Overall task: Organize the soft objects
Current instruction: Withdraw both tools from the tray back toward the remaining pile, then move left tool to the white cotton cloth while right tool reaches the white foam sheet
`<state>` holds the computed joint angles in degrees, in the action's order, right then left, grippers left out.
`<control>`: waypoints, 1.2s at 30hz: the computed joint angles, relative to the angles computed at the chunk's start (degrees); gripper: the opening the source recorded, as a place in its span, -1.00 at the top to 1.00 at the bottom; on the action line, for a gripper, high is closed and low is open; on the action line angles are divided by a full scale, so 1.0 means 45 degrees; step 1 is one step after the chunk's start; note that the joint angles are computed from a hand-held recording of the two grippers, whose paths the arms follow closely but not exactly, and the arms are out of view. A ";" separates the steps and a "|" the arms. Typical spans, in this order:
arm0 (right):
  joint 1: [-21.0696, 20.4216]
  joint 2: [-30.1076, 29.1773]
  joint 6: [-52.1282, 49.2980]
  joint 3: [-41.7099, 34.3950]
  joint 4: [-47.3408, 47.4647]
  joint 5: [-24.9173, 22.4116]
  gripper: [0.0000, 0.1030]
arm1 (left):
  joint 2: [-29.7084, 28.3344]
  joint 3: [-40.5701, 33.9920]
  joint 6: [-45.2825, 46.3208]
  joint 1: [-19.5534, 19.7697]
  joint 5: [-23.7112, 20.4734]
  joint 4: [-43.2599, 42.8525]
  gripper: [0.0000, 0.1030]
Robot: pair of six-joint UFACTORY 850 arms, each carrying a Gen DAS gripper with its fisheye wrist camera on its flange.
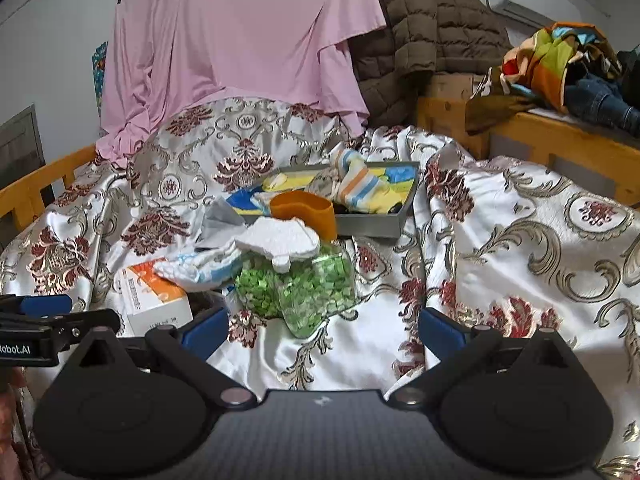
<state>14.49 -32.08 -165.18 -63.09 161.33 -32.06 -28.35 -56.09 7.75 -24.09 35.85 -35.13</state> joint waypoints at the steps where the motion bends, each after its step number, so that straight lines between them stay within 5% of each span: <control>1: -0.0003 -0.0055 0.0008 -0.0047 -0.0047 0.0061 -1.00 | -0.0018 0.0000 -0.0025 0.0038 -0.0110 -0.0030 -0.98; 8: -0.0017 -0.0436 0.0501 -0.0436 -0.0611 0.0443 -1.00 | -0.0183 -0.0206 0.0053 0.0158 -0.0689 -0.0659 -0.98; 23: 0.0125 -0.1143 0.1165 -0.1231 -0.1868 0.1054 -1.00 | -0.0604 -0.0689 0.0726 0.0123 -0.0213 -0.1784 -0.98; 36: 0.0211 -0.2029 -0.0644 -0.2150 -0.1296 -0.0472 -0.99 | -0.1545 -0.1969 0.1968 0.0463 0.0012 -0.1737 -0.98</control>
